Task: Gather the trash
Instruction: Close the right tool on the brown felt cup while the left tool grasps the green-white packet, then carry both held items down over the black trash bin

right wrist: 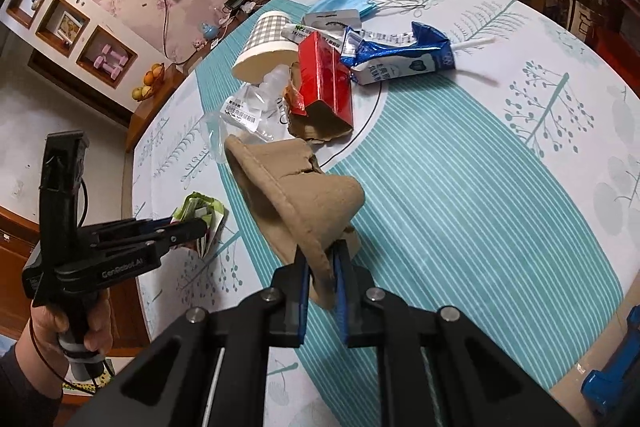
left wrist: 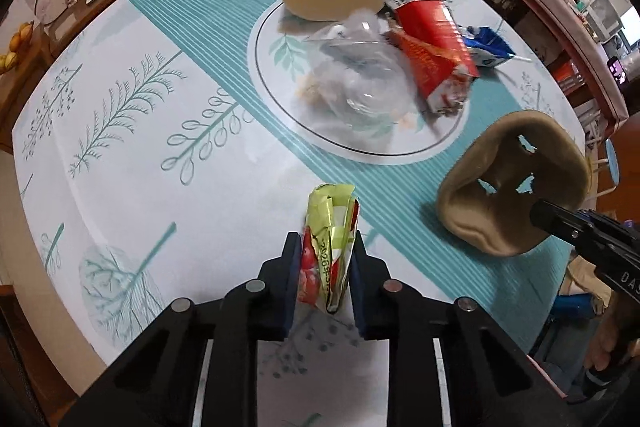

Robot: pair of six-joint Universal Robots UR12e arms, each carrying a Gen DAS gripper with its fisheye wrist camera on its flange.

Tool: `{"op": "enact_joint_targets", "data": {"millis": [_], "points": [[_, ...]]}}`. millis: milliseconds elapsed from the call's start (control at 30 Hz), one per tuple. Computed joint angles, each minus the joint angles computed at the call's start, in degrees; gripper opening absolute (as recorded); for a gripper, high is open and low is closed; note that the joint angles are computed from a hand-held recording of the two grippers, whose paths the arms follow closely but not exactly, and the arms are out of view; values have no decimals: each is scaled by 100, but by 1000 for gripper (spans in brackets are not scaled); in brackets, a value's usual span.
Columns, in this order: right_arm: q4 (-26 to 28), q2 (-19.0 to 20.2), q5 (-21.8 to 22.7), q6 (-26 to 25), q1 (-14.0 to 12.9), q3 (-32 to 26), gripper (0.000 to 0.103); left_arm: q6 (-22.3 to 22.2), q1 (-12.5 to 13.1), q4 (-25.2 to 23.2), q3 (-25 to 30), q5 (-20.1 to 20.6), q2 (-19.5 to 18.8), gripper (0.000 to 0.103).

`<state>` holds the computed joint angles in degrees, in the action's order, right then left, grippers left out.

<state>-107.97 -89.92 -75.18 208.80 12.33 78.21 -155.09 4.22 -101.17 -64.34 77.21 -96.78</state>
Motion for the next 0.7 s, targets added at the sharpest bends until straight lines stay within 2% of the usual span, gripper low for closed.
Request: {"op": "enact_joint_targets", "data": {"millis": [167,467,700], "points": [[56,-72,52,-103,-44,-24,11,-159,-69,-19,-97,-147,201,19],[367,-276,-20,-719,-123,-198,11,-562,-252,-43,-195,-696,600,19],[457,-562,110,-1215,-375,-104,11,-1291,-500,274,-306,-766,854,19]]}}
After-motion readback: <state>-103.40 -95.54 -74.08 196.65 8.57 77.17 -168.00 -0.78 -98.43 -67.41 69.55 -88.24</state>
